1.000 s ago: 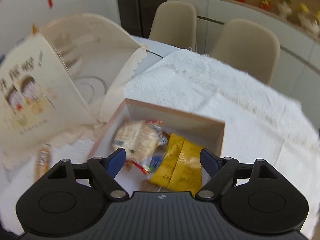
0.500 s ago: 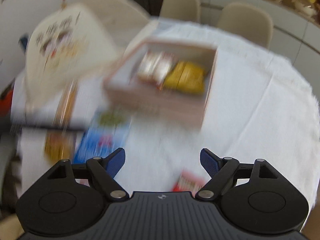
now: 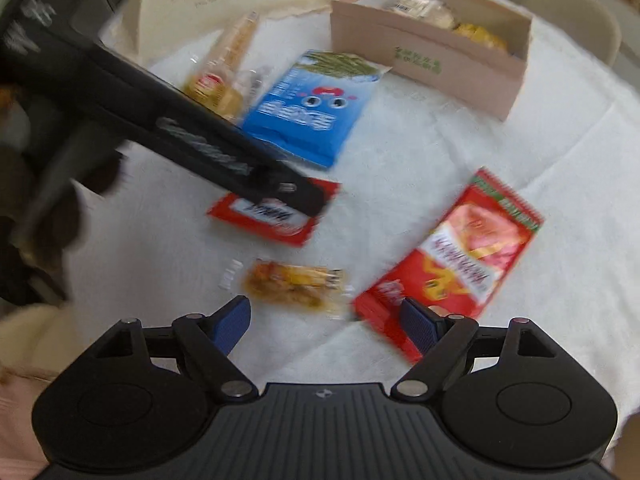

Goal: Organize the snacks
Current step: 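Move the left tool toward a small red packet while the right approaches the red spicy-strip packet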

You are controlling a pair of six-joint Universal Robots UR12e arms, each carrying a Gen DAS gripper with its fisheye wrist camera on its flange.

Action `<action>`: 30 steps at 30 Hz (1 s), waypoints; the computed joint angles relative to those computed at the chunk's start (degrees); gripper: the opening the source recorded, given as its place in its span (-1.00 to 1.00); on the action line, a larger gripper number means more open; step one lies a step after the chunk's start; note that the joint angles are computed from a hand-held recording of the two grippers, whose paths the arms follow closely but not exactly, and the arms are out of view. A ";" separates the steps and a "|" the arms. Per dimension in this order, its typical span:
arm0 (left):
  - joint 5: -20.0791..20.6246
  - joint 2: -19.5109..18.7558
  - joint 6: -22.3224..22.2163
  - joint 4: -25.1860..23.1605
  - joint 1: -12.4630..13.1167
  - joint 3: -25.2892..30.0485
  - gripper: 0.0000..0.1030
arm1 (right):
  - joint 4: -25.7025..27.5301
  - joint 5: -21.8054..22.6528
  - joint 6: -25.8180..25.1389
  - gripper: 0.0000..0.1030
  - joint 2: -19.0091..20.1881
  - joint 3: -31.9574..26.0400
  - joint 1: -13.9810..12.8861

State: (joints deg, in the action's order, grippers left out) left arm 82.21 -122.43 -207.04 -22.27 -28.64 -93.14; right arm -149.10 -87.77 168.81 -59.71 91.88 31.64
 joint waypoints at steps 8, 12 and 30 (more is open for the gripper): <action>0.99 1.44 4.62 0.34 0.73 -1.83 -0.10 | -3.09 -8.29 8.19 0.60 -0.13 0.38 -1.21; 0.32 0.05 11.55 -2.00 0.56 0.85 -0.10 | -2.83 -4.32 10.92 0.60 -0.90 1.40 -2.44; 0.58 3.35 14.84 -7.66 -2.09 -1.74 -0.06 | -6.44 3.04 14.35 0.61 -0.58 2.23 -1.76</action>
State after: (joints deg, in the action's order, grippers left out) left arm 82.79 -119.08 -192.20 -29.93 -30.73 -94.88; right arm -155.54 -84.73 183.17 -60.29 94.11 29.88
